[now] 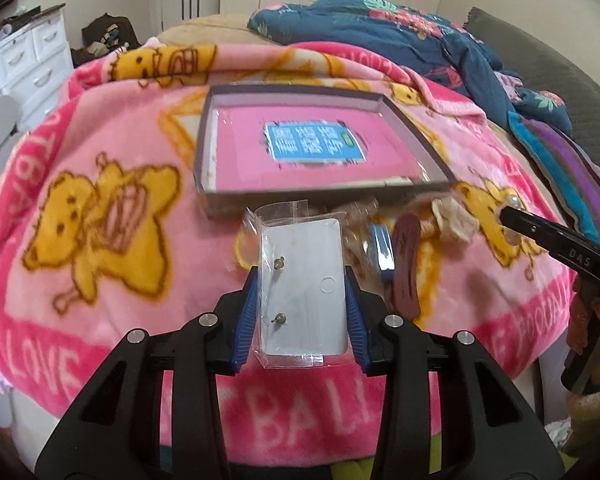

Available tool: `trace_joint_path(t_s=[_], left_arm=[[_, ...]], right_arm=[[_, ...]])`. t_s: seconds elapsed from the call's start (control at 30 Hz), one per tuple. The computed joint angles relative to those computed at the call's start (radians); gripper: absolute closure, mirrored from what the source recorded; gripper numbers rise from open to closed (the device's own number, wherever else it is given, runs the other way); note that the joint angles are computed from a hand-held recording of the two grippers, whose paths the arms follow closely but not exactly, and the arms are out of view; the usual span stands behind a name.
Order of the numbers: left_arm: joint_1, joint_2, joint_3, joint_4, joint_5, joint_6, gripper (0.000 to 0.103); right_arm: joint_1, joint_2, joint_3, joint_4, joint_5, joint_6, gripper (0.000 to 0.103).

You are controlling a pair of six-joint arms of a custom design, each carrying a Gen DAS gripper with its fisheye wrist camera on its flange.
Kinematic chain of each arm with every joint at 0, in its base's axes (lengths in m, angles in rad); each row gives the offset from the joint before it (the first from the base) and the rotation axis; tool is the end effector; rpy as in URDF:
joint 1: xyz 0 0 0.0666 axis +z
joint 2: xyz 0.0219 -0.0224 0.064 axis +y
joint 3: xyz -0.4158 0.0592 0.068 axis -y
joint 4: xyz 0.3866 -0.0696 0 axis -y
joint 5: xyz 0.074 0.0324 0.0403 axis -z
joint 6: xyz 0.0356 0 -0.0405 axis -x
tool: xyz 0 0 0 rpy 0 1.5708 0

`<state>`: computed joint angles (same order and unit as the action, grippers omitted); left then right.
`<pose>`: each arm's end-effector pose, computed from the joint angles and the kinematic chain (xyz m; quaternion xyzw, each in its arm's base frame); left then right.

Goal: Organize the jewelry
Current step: 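Carry the card and pearls into the grey box and open both tools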

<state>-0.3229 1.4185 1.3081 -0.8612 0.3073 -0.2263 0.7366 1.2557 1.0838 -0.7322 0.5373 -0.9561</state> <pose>0.4431 -0.1600 0.4201 0.2995 0.8966 -0.1601 0.2843 0.3111 0.2570 0.3986 0.1861 0.8961 0.0700 0.3969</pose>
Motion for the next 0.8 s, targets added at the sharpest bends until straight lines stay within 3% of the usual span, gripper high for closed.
trace_joint_path(t_s=[0.53, 0.8], left_arm=[[-0.012, 0.126, 0.203, 0.004, -0.046, 0.046, 0.071], [-0.022, 0.206, 0.281, -0.015, -0.063, 0.074, 0.071]], right_arm=[[-0.111, 0.026, 0.06, 0.081, -0.044, 0.13, 0.069], [-0.162, 0.07, 0.09, 0.081, -0.083, 0.164, 0.069]])
